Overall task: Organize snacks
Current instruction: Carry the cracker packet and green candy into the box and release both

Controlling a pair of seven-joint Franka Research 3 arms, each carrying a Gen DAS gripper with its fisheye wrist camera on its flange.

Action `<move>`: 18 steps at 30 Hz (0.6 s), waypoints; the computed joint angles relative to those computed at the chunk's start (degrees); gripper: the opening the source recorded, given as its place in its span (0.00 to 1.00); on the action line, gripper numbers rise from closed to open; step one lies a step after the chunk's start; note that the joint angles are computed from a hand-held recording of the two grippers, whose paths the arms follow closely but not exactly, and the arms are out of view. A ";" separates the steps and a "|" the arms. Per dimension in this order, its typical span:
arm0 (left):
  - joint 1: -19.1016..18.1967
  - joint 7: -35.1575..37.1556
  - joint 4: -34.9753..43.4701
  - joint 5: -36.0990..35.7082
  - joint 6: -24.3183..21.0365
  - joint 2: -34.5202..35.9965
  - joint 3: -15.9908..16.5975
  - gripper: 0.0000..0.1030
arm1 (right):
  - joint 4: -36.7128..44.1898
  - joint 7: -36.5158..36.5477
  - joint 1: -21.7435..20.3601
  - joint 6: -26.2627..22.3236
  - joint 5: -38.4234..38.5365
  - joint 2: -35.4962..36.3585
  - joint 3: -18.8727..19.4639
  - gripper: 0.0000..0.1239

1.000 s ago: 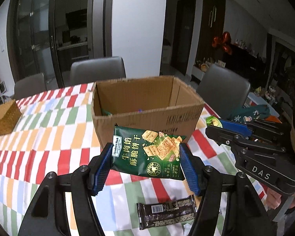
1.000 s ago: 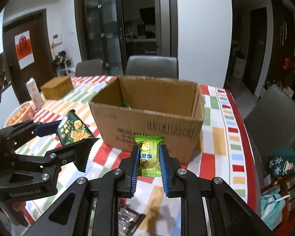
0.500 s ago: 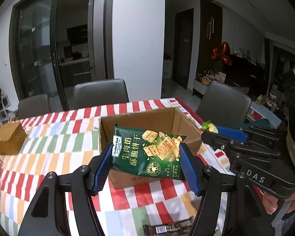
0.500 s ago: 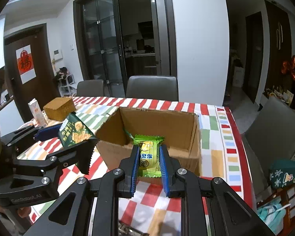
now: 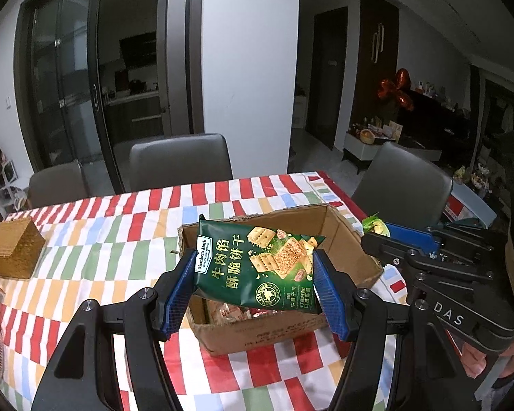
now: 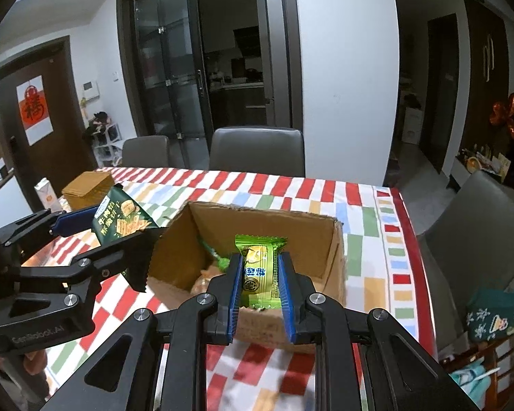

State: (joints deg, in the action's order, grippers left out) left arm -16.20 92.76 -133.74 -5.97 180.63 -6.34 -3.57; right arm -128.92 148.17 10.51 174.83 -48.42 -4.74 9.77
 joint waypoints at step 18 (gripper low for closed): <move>7.50 -21.03 12.20 22.32 -8.11 9.57 -4.42 0.82 | 6.67 -9.59 6.30 -3.52 11.01 6.69 -6.78 0.23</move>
State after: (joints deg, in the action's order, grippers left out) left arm -8.70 71.73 -121.54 16.35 172.52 3.23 -7.98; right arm -122.25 138.59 16.81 171.30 -37.41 1.95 3.00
